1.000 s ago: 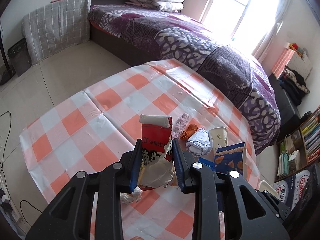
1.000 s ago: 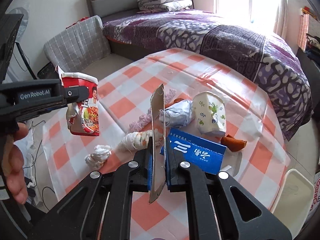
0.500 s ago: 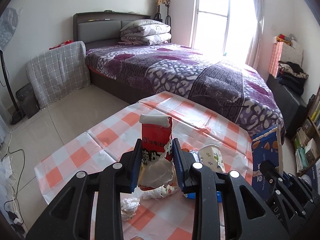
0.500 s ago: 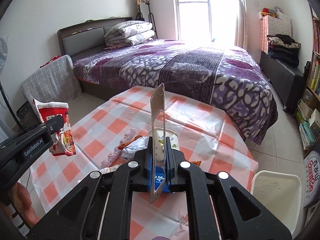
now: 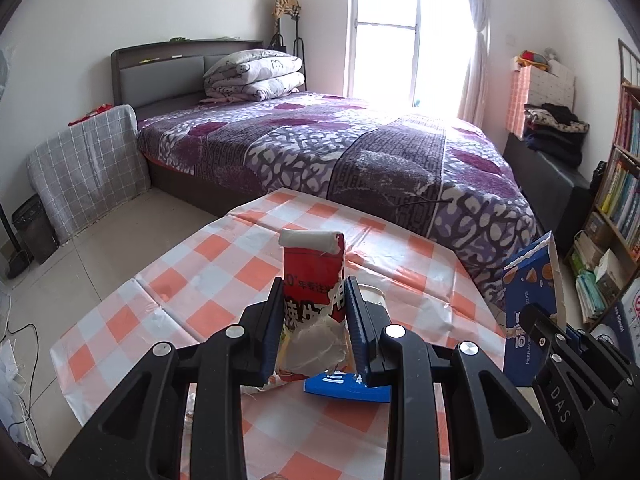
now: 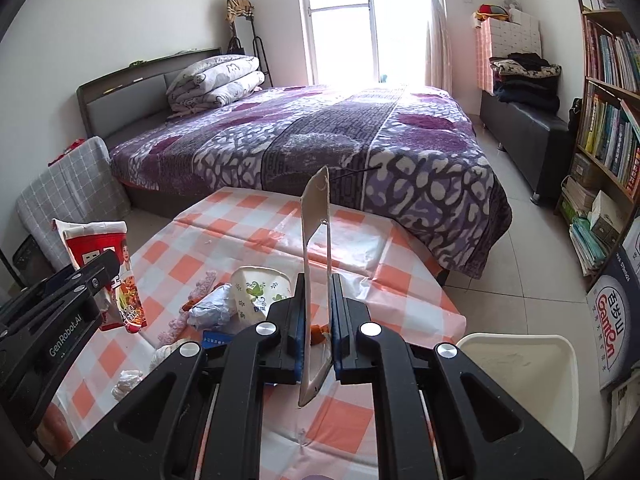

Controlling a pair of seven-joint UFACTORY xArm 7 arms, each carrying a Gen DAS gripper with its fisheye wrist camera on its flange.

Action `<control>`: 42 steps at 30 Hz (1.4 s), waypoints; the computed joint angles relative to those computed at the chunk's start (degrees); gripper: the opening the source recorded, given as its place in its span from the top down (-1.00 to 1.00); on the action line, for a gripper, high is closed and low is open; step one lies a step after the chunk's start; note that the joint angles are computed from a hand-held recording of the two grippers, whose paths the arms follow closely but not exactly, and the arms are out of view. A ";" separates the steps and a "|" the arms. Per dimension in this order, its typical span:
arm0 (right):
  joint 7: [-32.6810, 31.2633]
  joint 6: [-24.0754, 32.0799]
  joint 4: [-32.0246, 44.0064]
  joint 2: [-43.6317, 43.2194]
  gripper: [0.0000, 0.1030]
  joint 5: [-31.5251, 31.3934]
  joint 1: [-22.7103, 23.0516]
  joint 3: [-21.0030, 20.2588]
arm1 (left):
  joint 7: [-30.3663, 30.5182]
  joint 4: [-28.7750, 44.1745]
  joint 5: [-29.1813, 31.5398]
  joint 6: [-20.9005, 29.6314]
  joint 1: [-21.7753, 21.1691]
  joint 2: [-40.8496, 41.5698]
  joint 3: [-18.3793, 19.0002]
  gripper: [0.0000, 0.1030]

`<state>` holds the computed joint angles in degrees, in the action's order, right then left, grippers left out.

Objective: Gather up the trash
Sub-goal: 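Grasp the flat white cardboard strip with the right tool while the left tool holds the cup, then drop the cardboard strip and paper cup into the white bin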

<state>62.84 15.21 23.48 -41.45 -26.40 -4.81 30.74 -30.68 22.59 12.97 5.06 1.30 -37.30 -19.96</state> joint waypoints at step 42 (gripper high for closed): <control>-8.84 27.79 -17.87 -42.17 -0.64 7.24 -8.13 -17.80 | -11.47 10.76 7.39 1.09 -15.11 15.31 -11.84 0.42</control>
<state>54.00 43.00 5.60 -83.63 -19.16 -12.94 12.94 -42.15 33.35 20.36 6.16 -13.81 -21.99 -31.80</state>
